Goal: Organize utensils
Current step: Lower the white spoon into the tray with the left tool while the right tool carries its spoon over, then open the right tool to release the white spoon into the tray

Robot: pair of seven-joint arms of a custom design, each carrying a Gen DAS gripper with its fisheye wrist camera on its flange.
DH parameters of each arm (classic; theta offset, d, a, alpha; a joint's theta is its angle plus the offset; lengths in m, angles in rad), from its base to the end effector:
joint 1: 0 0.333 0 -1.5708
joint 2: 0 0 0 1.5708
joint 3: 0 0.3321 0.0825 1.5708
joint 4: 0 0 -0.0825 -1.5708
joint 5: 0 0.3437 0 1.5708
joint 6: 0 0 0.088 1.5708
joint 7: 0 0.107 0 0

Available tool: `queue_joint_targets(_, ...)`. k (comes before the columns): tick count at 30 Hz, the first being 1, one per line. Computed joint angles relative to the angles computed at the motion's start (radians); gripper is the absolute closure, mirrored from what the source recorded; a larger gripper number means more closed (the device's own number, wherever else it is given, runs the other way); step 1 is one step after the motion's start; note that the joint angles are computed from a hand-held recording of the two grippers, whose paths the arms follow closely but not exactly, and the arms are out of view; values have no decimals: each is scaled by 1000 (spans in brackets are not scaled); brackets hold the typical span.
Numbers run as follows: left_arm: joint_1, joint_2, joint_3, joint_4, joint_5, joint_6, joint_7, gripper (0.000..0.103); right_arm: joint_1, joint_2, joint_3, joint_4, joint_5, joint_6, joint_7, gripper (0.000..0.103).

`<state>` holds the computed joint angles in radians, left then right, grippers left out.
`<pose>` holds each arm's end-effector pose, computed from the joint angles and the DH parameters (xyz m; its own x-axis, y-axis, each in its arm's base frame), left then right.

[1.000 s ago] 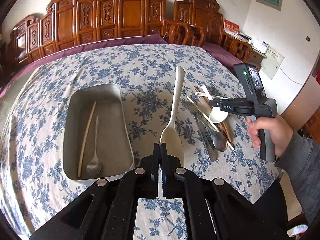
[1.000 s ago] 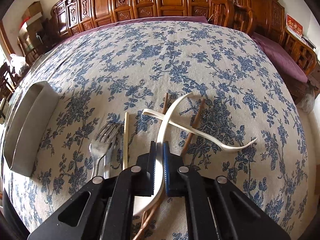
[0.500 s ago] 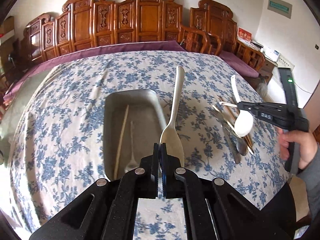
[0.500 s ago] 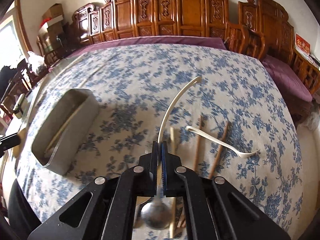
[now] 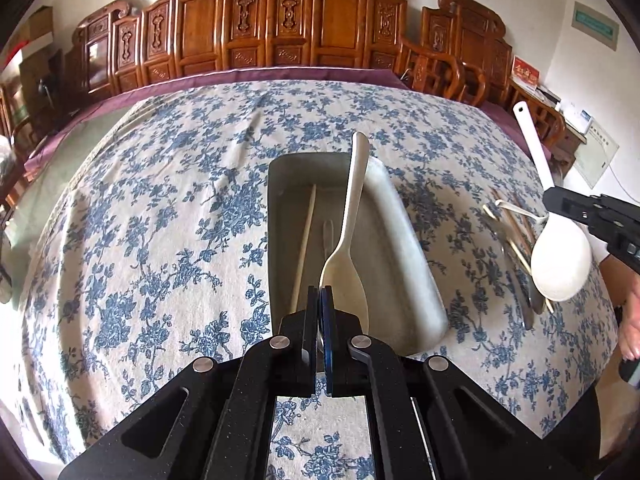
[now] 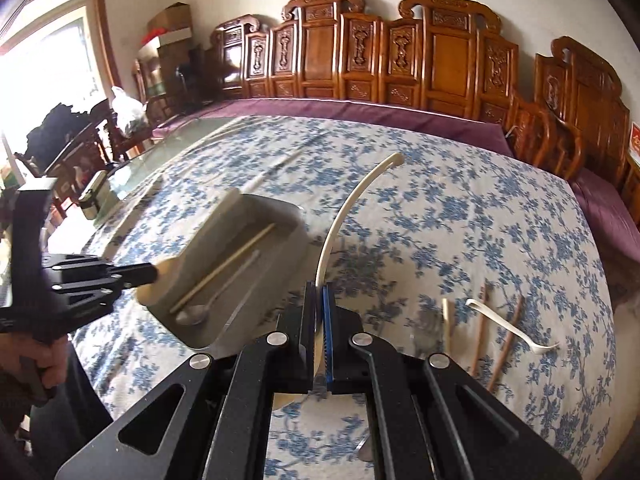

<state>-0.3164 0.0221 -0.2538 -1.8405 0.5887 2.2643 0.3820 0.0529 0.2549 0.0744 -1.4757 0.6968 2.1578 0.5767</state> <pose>0.4856 -0.2925 0.5838 0.2997 -0.9512 0.0730 -0.7505 -0.2823 -0.5976 0.6342 0.1005 0.6096 0.7737 -0.6225 -0.1179 -0.5114 -0.5037 -0.6962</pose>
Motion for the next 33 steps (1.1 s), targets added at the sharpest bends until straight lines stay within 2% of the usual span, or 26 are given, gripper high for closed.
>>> queue_joint_targets(13,12,8,13,-47,9,99,-58,101,57,-66,3,-109,-5,23,-7,99)
queue_joint_targets(16,13,0,11,-52,12,103,-60,98,70,-68,4,-113,-19,29,-4,99)
queue_joint_targets(20,15,-13,8,-42,13,83,-56,88,80,-50,10,-90,-22,28,-1,99)
queue_joint_targets(26,23,-53,0,-34,-21,27,-15,79,91,-37,24,-67,-7,19,1,99)
queue_joint_targets(28,24,-69,-8,-29,-24,-19,6,78,96,-33,29,-63,-5,16,1,99)
queue_joint_targets(32,33,-107,-17,-48,-27,-58,29,77,113,-25,36,-56,-13,21,10,99)
queue_joint_targets(33,37,-120,-18,-56,-29,-62,34,74,117,-21,38,-55,-17,22,14,99)
